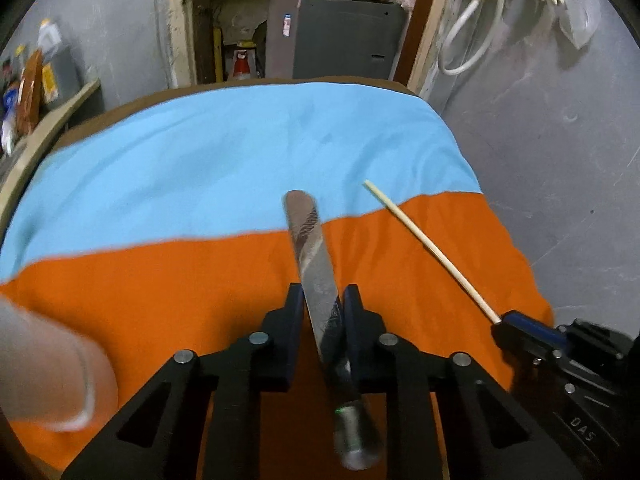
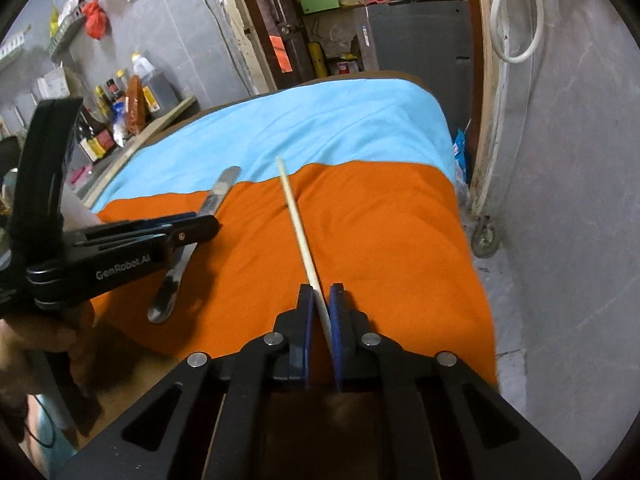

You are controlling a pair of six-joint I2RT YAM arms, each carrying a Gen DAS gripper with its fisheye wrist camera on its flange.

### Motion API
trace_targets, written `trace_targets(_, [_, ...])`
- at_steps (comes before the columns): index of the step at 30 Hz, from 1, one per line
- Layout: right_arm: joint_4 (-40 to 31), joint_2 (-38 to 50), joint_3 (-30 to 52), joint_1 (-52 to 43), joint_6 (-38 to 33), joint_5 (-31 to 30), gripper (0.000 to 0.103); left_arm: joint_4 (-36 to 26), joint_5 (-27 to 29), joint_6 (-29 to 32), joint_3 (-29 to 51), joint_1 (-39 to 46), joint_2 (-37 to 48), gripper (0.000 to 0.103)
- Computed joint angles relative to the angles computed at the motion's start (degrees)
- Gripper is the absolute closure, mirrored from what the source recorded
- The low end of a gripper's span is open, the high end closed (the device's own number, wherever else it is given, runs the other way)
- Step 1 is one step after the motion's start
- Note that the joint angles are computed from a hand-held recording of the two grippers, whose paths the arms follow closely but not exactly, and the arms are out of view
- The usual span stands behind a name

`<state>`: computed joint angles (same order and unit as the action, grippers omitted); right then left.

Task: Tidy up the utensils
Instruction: 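Grasp the silver knife with the left tool while the right tool grasps the chopstick, then lift knife and chopstick and carry them over the white holder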

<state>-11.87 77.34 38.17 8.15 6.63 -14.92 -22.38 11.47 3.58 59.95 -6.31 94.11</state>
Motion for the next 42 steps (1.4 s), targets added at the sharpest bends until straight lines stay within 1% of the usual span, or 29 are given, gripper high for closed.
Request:
trace_targets(3, [-1.6,-3.0,-1.5,0.9,-0.5,-0.2,0.099,-1.0,1.9,-0.2,-4.4,1.9,-4.7,0.090])
trace_targets(6, [-4.7,-5.7,-2.7,1.9,-0.3,-1.1,0.099,-2.1,3.2,1.2,-10.3,3.9,-11.5,0.090])
trace_targets(9, [-6.6,-6.9,-2.4,3.0,-1.3,-0.5,0.097,-2.9,2.9,2.2,-14.0,4.4,-16.3,0.090])
trace_targets(11, [-6.3,-4.7,-1.0,2.5,-2.3,-1.2,0.095,-2.5,4.5,3.3,-15.5,5.5,-17.6,0.090])
trace_targets(12, [-6.1,-3.0,0.2,2.0,-2.7,-2.1,0.091,-2.7,4.9,2.9,-15.4,5.3,-17.5,0.090])
trace_targets(13, [-6.1,-1.0,1.8,1.5,-3.4,-2.9,0.083,-3.5,5.5,3.0,-14.6,5.4,-17.0,0.090])
trace_targets(14, [-5.9,0.9,3.4,1.2,-4.1,-3.2,0.079,-4.8,6.6,3.7,-13.1,5.9,-15.8,0.089])
trace_targets(15, [-5.7,2.7,4.9,1.0,-4.7,-3.6,0.077,-5.9,7.1,4.6,-12.1,6.2,-15.0,0.089])
trace_targets(17, [-6.2,6.9,8.4,0.4,-5.5,-4.8,0.077,-7.6,7.2,6.2,-10.4,6.0,-13.8,0.087])
trace_targets(20, [-8.5,13.6,15.3,-0.2,-5.8,-7.1,0.077,-9.6,8.0,7.7,-9.1,5.8,-13.1,0.077])
trace_targets(21, [-9.6,15.3,17.4,0.2,-6.2,-6.5,0.078,-10.2,8.2,7.8,-8.7,5.5,-13.0,0.071])
trace_targets(22, [-10.1,16.3,18.6,0.7,-6.5,-5.8,0.078,-10.5,7.9,7.9,-8.6,4.9,-13.0,0.067])
trace_targets(24, [-10.7,17.4,20.2,2.1,-6.2,-3.9,0.078,-9.5,5.7,8.4,-9.6,3.6,-13.9,0.067])
trace_targets(26, [-11.6,17.0,20.4,4.1,-6.7,-0.5,0.078,-8.3,4.5,8.9,-10.6,2.9,-14.3,0.067])
trace_targets(27, [-11.6,16.5,20.0,4.8,-7.3,0.7,0.079,-8.3,4.6,9.0,-10.6,2.9,-14.1,0.067])
trace_targets(29, [-11.5,16.1,19.6,5.0,-7.5,1.7,0.087,-8.3,4.7,9.5,-10.3,3.2,-13.4,0.070])
trace_targets(30, [-11.7,16.2,19.7,4.7,-7.5,1.8,0.092,-8.4,3.6,9.9,-9.9,2.8,-13.1,0.074])
trace_targets(32, [-12.6,16.7,20.3,4.0,-7.2,0.8,0.094,-9.0,1.2,10.5,-9.2,1.8,-12.7,0.079])
trace_targets(33, [-13.1,17.1,21.0,4.0,-6.8,0.7,0.094,-9.3,0.1,10.4,-8.6,1.3,-12.1,0.085])
trace_targets(34, [-13.9,17.6,21.7,4.4,-7.3,1.1,0.094,-9.6,-0.1,10.4,-7.9,1.4,-11.4,0.089])
trace_targets(35, [-14.8,18.0,22.6,5.1,-8.3,2.1,0.094,-10.0,0.5,10.2,-7.4,1.7,-10.9,0.089])
trace_targets(37, [-17.9,19.0,25.1,6.5,-12.6,4.7,0.094,-10.5,2.0,9.2,-7.0,2.7,-10.6,0.089])
trace_targets(38, [-19.4,19.7,26.4,6.2,-13.6,4.2,0.095,-9.6,2.4,9.1,-7.9,2.9,-11.3,0.089])
trace_targets(40, [-21.1,20.9,28.2,4.6,-12.6,1.7,0.100,-8.5,3.8,9.0,-9.7,3.8,-13.1,0.089])
trace_targets(42, [-18.9,19.9,26.0,1.9,-8.3,-2.8,0.100,-7.5,7.3,7.2,-12.4,6.0,-16.3,0.090])
